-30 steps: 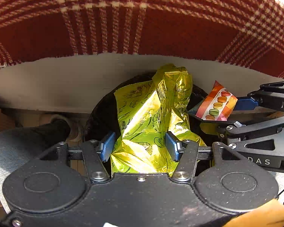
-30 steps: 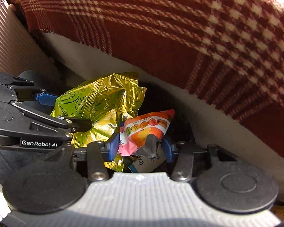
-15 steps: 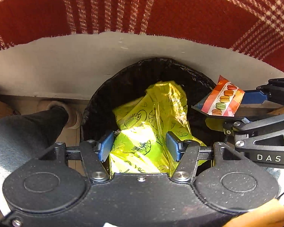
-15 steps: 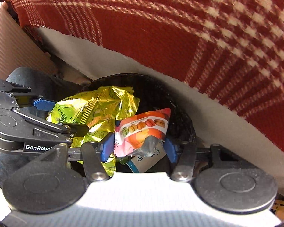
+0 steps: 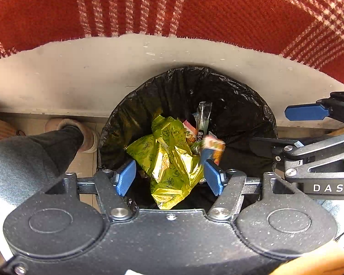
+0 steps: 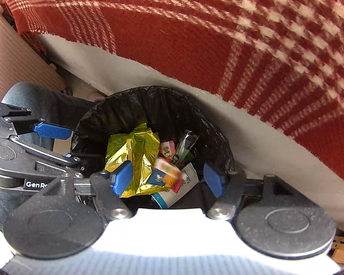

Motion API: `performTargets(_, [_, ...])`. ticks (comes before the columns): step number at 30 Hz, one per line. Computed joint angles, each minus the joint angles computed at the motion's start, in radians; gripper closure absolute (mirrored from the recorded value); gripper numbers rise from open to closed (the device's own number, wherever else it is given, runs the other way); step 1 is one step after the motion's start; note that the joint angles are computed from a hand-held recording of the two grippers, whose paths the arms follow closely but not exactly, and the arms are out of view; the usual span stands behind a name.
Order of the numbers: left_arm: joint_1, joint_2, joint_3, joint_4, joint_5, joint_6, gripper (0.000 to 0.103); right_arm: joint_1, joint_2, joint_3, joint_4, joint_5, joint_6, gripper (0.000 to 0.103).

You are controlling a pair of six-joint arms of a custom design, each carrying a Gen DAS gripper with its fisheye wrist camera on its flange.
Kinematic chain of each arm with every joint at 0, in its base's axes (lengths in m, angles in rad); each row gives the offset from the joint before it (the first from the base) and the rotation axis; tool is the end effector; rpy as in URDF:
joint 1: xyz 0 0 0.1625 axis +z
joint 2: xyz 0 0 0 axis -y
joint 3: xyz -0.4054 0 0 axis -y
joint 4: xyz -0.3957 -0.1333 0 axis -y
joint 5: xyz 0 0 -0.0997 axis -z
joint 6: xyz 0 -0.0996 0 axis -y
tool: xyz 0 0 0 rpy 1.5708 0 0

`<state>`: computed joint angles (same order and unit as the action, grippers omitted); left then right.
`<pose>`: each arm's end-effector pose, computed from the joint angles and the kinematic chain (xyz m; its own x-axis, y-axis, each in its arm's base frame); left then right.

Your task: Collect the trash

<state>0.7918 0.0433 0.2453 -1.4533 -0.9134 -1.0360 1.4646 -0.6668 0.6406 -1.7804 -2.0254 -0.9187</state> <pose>-0.4554 -0.7376 -0.0795 -0.7560 -0.1915 -0.6260 -0.0098 0.9595 -0.2817 0.0009 -0.8368 0.3599 -0.6175 -0.6488 0.4448 -0.6389 0.7435 0.1976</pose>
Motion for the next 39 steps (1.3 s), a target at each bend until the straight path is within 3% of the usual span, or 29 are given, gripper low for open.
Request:
performTargets(4, [0.000, -0.027, 0.063, -0.041, 0.001, 0.005, 0.038, -0.003, 0.006, -0.024, 0.011, -0.001, 0.013, 0.019])
performTargets(21, [-0.003, -0.047, 0.101, -0.067, -0.012, -0.004, 0.033, 0.000, 0.000, -0.031, 0.033, -0.006, 0.057, 0.013])
performTargets(25, [-0.006, -0.012, 0.024, 0.008, -0.002, -0.030, 0.022, -0.001, -0.004, -0.026, 0.030, -0.003, 0.065, 0.013])
performTargets(30, [-0.004, -0.029, 0.057, -0.012, -0.008, -0.044, 0.019, -0.002, -0.013, -0.013, 0.024, 0.002, 0.069, 0.013])
performTargets(33, [-0.003, 0.033, -0.071, 0.086, -0.007, -0.068, 0.014, -0.001, -0.018, -0.004, 0.016, 0.000, 0.071, 0.013])
performTargets(39, [-0.004, 0.003, -0.009, 0.043, -0.005, -0.067, 0.014, -0.001, -0.018, -0.012, 0.024, 0.003, 0.079, 0.012])
